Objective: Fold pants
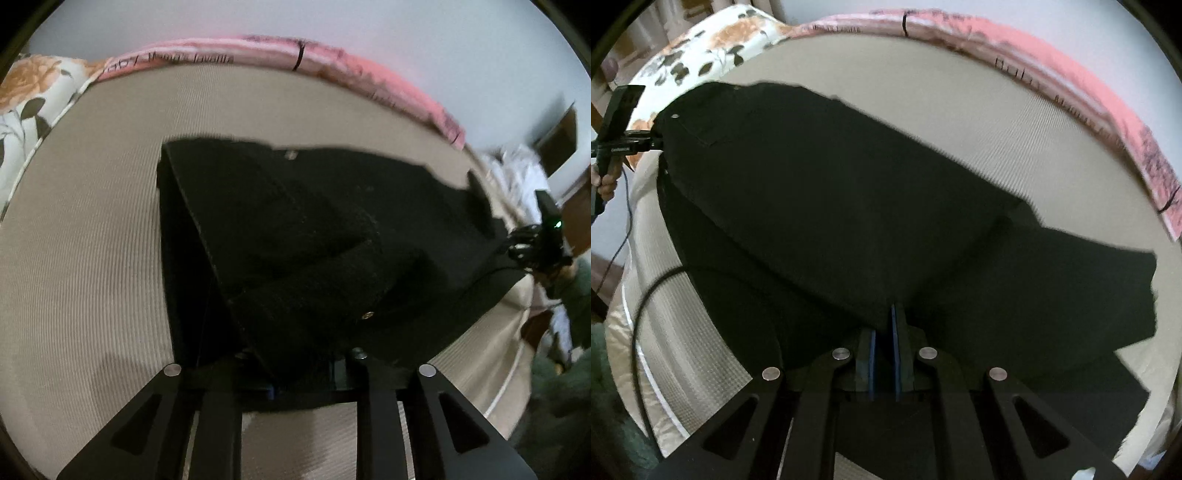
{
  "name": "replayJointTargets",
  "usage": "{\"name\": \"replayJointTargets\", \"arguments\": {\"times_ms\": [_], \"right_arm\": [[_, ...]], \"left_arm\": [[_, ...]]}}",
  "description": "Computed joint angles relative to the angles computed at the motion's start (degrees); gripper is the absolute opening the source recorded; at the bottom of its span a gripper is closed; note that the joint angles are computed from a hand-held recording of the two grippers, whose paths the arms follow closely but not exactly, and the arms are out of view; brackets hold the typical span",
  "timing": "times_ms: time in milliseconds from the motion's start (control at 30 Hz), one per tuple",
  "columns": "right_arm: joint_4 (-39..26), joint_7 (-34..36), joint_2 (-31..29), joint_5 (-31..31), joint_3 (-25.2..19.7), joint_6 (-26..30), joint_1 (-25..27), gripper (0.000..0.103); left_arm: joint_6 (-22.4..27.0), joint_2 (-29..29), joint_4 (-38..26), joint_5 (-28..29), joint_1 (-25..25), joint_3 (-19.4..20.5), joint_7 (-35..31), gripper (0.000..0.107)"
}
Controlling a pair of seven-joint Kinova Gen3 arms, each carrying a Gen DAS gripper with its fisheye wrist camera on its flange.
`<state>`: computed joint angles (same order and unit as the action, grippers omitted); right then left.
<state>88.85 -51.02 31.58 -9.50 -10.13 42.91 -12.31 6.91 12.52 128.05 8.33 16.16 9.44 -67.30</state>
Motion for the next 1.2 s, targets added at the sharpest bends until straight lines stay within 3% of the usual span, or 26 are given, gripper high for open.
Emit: {"name": "replayJointTargets", "arguments": {"times_ms": [100,233,300,367,400,467,533,600,700,867,933,1000,1067,1200], "right_arm": [[2.6,-2.0,-0.1,1.8,1.1,-3.7,-2.1,0.007],[3.4,-4.2,-0.5,1.6,0.9,-5.0,-2.1,0.012],[3.7,-4.6,-0.6,1.3,0.4,-5.1,-1.7,0.019],[4.3,-4.9,-0.7,0.6,-0.2,-5.4,-1.3,0.033],[4.8,-4.6,-0.9,0.3,-0.6,-5.8,-0.9,0.035],[6.5,-4.7,-1.6,0.9,-0.4,-8.2,-1.5,0.041],[7.3,-4.4,-1.7,0.7,-1.0,-9.2,-1.2,0.042],[7.9,-4.4,-2.0,0.2,-1.3,-10.0,-0.8,0.042],[8.4,-4.3,-2.6,-1.6,-2.2,-10.0,0.5,0.041],[9.6,-0.9,-5.3,-6.9,-4.8,-8.9,4.9,0.042],[10.7,1.3,-6.7,-10.2,-5.8,-8.9,7.4,0.043],[11.3,2.7,-7.5,-13.6,-6.0,-8.0,9.4,0.044],[11.5,3.0,-7.9,-16.7,-5.3,-6.8,10.9,0.044],[10.1,1.1,-6.2,-20.5,-2.9,-3.1,12.6,0.044]], "left_arm": [[1.2,-0.5,-0.3,-5.3,8.0,-6.9,7.0,0.025],[7.1,-0.5,-3.5,-12.2,18.3,-15.6,16.3,0.027],[10.5,-0.6,-5.1,-16.6,23.1,-19.0,21.0,0.028],[14.4,-0.5,-7.0,-21.2,27.2,-21.4,25.6,0.031],[16.8,-0.1,-8.3,-23.6,28.8,-22.5,27.7,0.035],[21.4,1.3,-10.1,-28.2,34.1,-26.2,31.4,0.080],[25.9,1.8,-11.3,-32.9,38.4,-28.7,36.0,0.084],[27.3,0.7,-10.7,-35.1,38.4,-27.6,40.7,0.084],[24.4,-2.2,-7.5,-37.7,36.7,-25.3,47.7,0.084],[12.7,-8.8,0.0,-38.0,44.8,-33.9,59.3,0.084],[8.1,-10.8,2.4,-36.9,42.8,-32.4,64.0,0.084],[3.4,-10.7,3.9,-36.6,37.5,-27.6,68.6,0.084],[-1.3,-9.8,5.1,-36.9,34.9,-25.5,73.3,0.084],[-9.3,-6.2,6.6,-41.9,37.1,-31.0,82.4,0.084]]}}
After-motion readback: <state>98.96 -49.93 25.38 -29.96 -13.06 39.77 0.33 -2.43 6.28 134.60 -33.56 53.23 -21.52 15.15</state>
